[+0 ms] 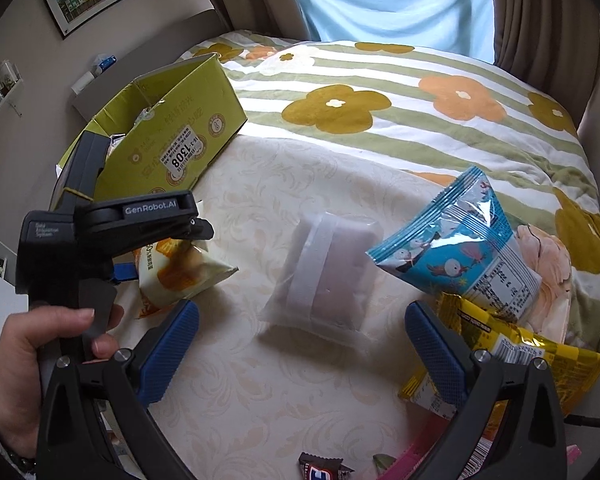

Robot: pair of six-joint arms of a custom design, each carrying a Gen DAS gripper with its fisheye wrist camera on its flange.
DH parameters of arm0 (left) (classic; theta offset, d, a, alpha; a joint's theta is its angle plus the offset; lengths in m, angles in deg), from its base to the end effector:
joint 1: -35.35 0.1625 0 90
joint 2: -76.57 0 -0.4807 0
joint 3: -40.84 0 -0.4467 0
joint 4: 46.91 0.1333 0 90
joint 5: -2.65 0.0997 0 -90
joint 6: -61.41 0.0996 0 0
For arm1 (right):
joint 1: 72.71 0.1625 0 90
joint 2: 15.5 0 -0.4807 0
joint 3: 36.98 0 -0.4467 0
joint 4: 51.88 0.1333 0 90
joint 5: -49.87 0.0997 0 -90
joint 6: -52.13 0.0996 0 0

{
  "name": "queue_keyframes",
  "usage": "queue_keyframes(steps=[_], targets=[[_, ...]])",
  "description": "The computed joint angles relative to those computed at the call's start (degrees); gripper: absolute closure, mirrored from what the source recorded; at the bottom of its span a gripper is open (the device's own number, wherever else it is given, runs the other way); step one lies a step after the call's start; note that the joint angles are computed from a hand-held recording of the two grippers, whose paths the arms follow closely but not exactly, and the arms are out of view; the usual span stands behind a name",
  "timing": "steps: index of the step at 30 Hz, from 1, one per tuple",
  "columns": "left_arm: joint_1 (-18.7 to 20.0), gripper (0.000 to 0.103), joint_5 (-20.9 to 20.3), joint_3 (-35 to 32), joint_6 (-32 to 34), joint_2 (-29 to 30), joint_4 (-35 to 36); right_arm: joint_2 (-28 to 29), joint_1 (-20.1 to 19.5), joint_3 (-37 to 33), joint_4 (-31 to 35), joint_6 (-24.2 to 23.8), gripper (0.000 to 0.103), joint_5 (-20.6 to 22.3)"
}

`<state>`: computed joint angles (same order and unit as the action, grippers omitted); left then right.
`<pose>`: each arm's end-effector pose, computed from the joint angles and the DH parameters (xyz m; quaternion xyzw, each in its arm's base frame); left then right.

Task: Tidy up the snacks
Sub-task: 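Grasp the orange-white cake packet with the left tool while the right tool grasps the white tissue pack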

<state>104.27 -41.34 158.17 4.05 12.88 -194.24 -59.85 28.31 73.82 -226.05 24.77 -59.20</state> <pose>-0.0180 -0.6166 0.1711 -0.2984 0.8704 -0.2699 0.2839 0.2224 -0.6147 0.0297 0.2962 -0.9287 0.1271 0.1836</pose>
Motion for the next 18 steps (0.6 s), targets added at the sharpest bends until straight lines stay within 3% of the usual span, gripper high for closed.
queue_keyframes(steps=[9,16,18], targets=[[-0.44,0.024,-3.19,3.42,5.79,-2.08,-4.89,1.12,0.25,-0.61,0.33,0.6,0.0,-0.6],[-1.3,0.026,-4.04,5.26,9.4,-3.27,-5.0,2.62,0.13,-1.7,0.1,3.39,0.001,-0.35],[-1.35,0.026,-4.03,5.41,10.06,-3.17,-5.0,3.38,0.06,-2.26,0.01,4.48,0.005,-0.75]])
